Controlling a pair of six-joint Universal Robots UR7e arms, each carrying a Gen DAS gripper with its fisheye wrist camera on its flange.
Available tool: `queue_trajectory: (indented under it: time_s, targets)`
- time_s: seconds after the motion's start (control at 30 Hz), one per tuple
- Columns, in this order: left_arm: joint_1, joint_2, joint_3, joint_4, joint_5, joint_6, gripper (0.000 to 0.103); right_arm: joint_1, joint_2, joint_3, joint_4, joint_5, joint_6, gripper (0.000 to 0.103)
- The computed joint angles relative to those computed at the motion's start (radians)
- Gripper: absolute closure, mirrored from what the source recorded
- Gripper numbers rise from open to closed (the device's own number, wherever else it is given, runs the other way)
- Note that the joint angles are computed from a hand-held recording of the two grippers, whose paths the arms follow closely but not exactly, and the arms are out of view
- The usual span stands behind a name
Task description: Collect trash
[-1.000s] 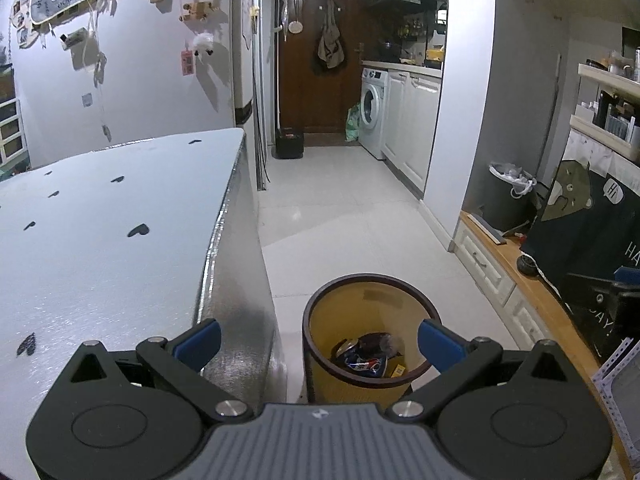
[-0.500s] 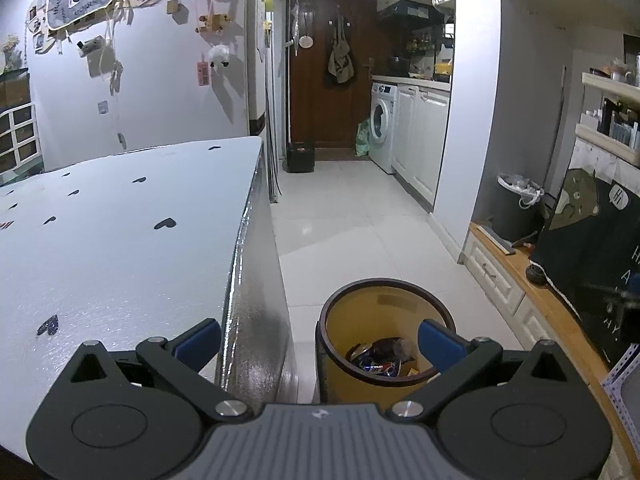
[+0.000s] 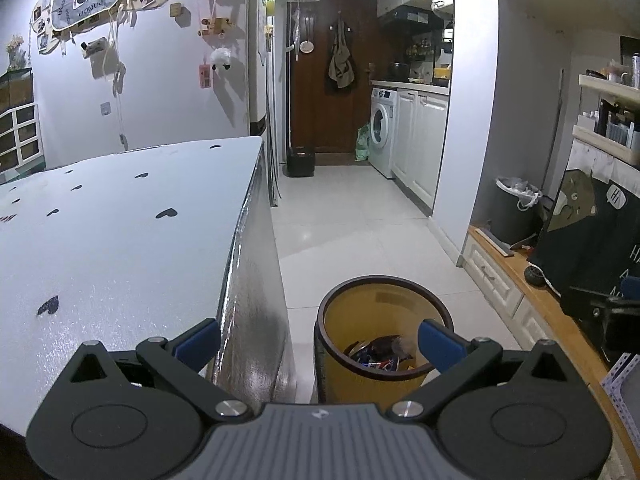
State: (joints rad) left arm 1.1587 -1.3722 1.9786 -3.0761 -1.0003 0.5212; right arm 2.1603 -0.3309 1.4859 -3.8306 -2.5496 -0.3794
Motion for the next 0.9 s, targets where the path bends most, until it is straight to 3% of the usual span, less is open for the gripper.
queue_trajectory:
  time_s: [0.9]
  targets:
    - [0.0,-0.004,0.014,-0.03,0.008,0.011,0.0,0.0,0.01,0.0,-0.016,-0.006,-0.028,0.0]
